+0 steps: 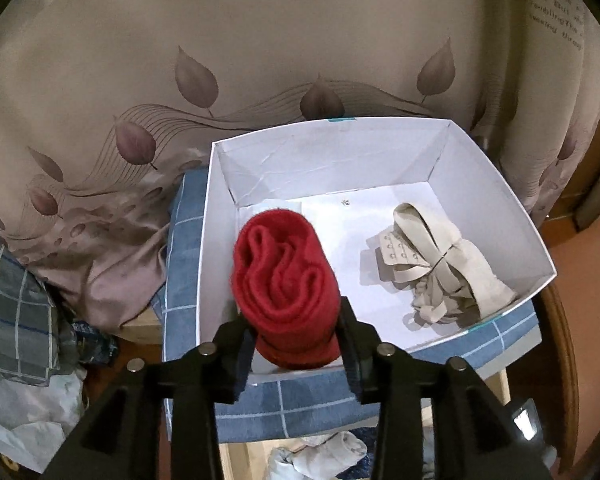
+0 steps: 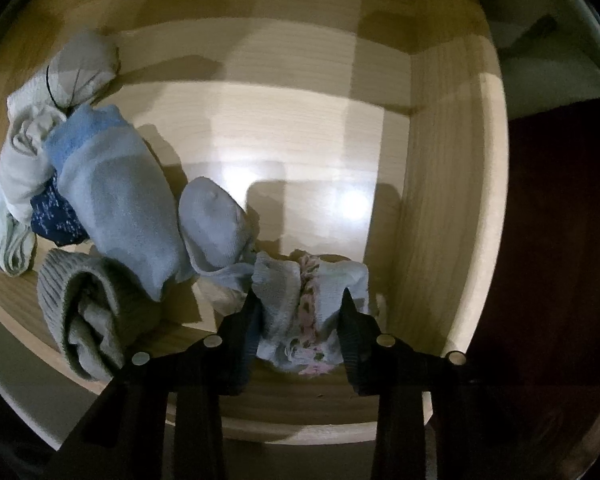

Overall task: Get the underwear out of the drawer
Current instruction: 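Carry the red underwear into the shoebox and open the left tool, then lift the floral underwear toward the shoebox with the right tool while the left tool returns to the drawer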

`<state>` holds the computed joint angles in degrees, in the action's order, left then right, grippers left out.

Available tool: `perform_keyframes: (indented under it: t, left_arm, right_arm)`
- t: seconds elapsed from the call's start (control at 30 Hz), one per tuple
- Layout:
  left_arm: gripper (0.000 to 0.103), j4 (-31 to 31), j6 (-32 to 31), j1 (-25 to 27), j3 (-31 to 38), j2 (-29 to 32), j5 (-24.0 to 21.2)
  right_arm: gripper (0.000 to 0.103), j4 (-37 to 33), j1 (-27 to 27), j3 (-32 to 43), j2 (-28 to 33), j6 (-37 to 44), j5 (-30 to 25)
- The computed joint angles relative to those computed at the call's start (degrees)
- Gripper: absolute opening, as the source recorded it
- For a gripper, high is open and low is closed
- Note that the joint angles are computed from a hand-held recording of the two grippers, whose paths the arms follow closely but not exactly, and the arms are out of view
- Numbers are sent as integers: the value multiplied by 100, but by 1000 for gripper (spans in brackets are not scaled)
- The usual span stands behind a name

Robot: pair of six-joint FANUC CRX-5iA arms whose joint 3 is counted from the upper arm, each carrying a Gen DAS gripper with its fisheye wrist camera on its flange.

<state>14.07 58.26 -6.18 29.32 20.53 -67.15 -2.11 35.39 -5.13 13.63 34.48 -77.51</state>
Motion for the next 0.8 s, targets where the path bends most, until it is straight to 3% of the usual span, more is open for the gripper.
perform_keyframes:
  t: [0.27,0.57,0.8]
  left_arm:
    - [47,374,-327,155,-243,-255,-39]
    - [48,739,-327,351,-292,-334,-329]
    - [48,925,-778,560,-830,-712,-372]
  right_arm:
    - [29,-274,-213,-311,-339,-141,452]
    - [28,-270,-253,-433,-485,-143,460]
    - [37,-285,-241,-225,-275,90,267]
